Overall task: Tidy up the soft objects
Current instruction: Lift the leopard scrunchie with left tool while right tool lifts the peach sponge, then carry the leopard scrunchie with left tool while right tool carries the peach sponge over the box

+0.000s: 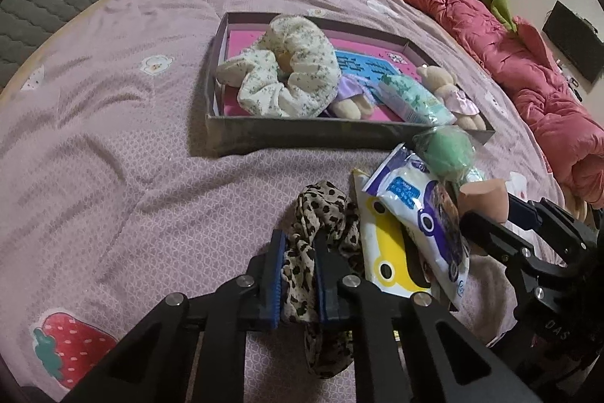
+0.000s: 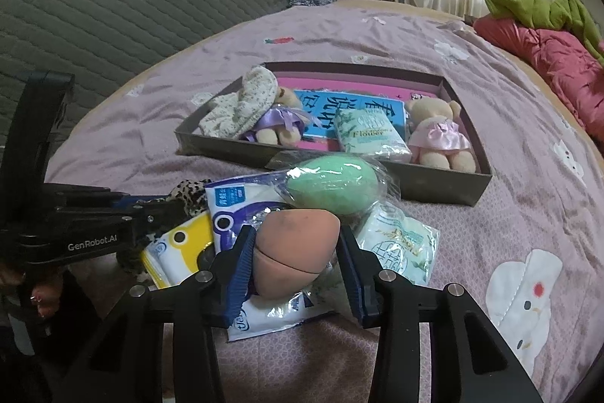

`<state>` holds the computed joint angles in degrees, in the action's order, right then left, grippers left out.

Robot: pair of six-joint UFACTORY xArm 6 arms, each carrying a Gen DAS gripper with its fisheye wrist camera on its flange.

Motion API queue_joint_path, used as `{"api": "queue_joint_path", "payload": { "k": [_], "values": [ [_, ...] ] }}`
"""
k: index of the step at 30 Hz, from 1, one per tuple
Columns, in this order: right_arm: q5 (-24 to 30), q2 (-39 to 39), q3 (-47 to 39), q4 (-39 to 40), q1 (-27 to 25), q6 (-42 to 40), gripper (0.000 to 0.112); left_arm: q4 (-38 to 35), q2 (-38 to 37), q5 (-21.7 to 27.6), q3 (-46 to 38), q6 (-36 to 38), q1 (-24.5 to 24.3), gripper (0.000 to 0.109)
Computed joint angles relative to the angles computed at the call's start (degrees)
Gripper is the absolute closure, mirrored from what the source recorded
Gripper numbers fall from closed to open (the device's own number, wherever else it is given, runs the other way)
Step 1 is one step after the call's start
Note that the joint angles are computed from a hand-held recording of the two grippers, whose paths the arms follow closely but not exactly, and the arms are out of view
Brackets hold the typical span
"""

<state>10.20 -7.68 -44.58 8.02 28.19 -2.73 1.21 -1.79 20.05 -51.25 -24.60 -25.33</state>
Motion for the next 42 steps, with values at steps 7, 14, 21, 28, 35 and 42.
{"api": "queue_joint_path", "payload": {
  "k": [7,14,21,28,35,42],
  "values": [
    [-0.7,-1.0,0.6,3.8,0.3,-3.0,0.067,4.7,-2.2,-3.4,1.9,-4.0,0.7,0.096],
    [-1.7,-1.7,1.0,5.3,0.7,-4.6,0.068,9.2,-4.2,-6.6,3.6,-9.8,2.7,0.096],
    [-2.6,-2.4,1.3,6.7,1.2,-6.1,0.068,11.7,-5.1,-9.0,4.2,-12.2,3.5,0.096],
    [-3.5,-2.9,1.3,9.8,1.7,-8.7,0.068,15.5,-6.4,-11.4,5.0,-15.9,4.4,0.096],
    [-4.3,-2.5,0.2,10.9,2.2,-10.3,0.068,20.8,-6.9,-12.2,4.8,-20.2,4.8,0.096],
    [-4.9,-1.4,-1.9,19.3,3.1,-16.6,0.068,25.1,-6.0,-12.1,3.0,-22.5,4.6,0.096]
  ]
}}
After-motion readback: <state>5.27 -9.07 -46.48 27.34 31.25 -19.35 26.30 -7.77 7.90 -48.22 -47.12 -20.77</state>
